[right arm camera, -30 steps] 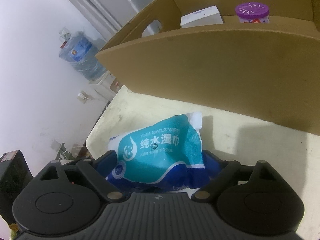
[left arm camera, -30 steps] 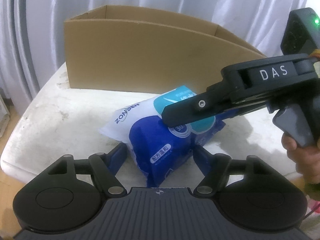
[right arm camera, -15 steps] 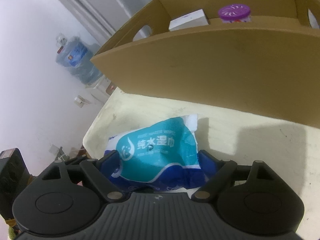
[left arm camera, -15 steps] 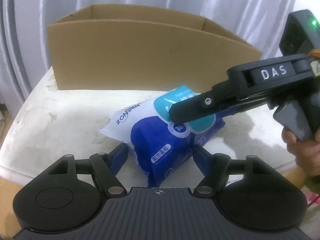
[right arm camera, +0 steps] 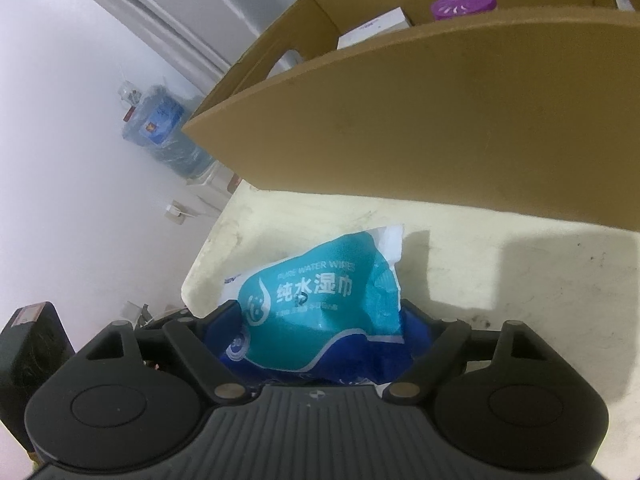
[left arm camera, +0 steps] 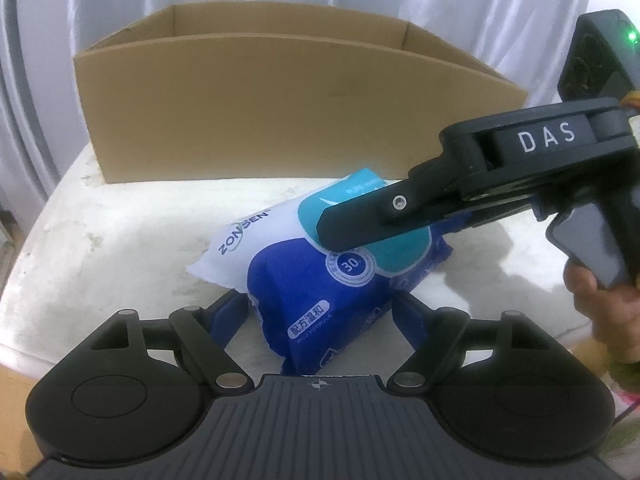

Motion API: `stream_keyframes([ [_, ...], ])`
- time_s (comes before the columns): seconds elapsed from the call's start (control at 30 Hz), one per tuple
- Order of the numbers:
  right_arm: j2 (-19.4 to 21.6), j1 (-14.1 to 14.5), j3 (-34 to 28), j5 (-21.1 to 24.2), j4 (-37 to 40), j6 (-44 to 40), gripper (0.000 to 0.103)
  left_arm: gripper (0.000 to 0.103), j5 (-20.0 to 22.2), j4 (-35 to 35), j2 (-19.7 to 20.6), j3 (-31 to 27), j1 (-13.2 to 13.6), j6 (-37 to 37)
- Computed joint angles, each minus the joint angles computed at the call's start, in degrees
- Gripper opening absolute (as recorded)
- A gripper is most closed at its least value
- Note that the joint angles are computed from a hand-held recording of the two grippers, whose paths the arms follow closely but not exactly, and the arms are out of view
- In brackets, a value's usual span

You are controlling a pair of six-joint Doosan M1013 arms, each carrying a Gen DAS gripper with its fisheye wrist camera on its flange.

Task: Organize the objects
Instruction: 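Lift the wet wipes pack off the table with the right gripper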

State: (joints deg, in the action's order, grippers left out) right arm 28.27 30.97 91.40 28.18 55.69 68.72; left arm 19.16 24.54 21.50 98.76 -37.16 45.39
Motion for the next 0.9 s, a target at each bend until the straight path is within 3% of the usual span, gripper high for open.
stream_keyframes([
  [0.23,-0.5,-0.3,0.7,-0.5,-1.0,1.1,0.084,0.083,0.0,-2.6,1.0,-1.1,0.3,3.5],
  [0.5,0.4,-0.8,0.9,1.1,6.3,-4.2,0.085,0.088,0.6,0.7,1.6,-1.7,-0.2,1.0],
  [0.9,-0.2,-0.1,0.1,0.5,1.3,0.3,0.083,0.086,1.9,-2.4,-0.1,-1.1,-0.2,3.2],
])
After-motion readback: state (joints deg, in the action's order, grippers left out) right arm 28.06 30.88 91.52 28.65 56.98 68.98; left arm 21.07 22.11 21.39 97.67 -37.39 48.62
